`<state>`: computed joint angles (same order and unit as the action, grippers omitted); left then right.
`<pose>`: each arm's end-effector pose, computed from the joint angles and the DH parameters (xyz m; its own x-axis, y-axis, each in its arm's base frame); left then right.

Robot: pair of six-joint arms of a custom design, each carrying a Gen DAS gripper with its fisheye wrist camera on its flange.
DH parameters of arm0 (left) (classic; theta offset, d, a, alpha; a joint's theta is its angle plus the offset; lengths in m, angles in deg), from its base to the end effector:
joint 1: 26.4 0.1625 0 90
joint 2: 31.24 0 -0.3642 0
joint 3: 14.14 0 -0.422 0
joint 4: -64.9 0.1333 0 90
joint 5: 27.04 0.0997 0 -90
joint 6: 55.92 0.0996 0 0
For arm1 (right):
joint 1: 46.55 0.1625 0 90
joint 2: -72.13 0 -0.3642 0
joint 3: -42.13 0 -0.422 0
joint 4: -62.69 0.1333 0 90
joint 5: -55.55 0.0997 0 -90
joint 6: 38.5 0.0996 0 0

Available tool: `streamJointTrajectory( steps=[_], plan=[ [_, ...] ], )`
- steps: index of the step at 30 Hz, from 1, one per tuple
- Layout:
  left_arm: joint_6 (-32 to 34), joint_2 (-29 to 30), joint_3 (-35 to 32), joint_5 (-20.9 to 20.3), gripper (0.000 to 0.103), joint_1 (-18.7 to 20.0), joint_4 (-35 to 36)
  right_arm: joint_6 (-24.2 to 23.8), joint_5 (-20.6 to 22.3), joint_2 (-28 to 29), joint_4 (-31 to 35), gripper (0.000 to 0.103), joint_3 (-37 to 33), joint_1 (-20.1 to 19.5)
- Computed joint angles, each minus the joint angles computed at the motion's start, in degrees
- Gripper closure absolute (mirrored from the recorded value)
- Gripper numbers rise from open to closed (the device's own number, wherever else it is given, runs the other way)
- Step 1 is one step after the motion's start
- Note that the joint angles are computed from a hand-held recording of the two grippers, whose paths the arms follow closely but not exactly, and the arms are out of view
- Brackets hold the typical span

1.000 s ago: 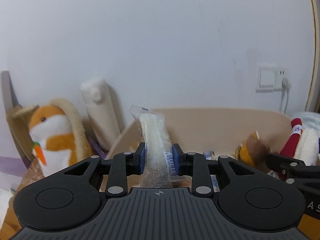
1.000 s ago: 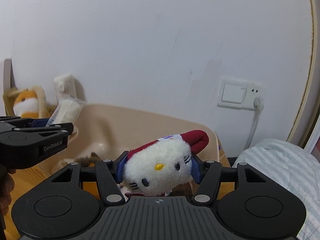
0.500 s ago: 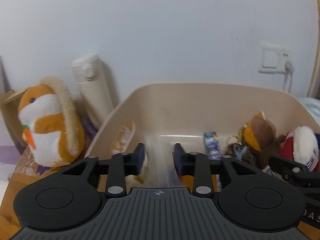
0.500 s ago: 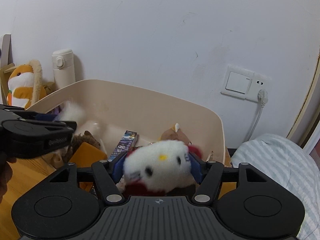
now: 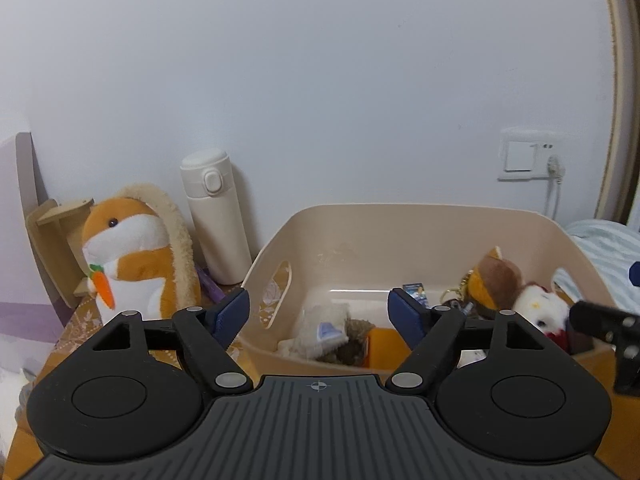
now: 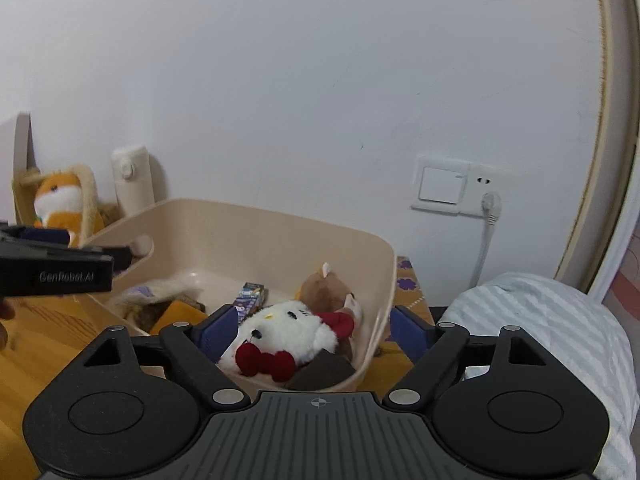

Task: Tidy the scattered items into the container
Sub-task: 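Lift packet and Hello Kitty plush over the container and open both tools, then move both tools back toward the tissue pack and plaid scrunchie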

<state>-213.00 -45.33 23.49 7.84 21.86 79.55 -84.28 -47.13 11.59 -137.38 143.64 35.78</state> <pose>-0.3211 -0.6828 -0.0310 -0.6281 0.0872 -0.7732 0.7125 0.4640 -0.5264 0.0271 -0.6334 0.2614 -0.6894 -0.0208 0.7241 -0.6401 0.4855 -0.5954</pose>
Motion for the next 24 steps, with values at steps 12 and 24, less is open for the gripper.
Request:
streamJointTrajectory(
  steps=[12, 24],
  plan=[
    [1.98, -13.64, 25.14, 0.92, 0.02, -3.41, -9.33, 2.76, 8.43, -9.98, -4.89, 0.004, 14.72, -3.24],
    [-5.72, -13.77, 31.14, 2.93, 0.02, -2.29, -3.2, 2.15, 8.44, -11.21, -4.23, 0.001, 19.87, -6.3]
  ],
)
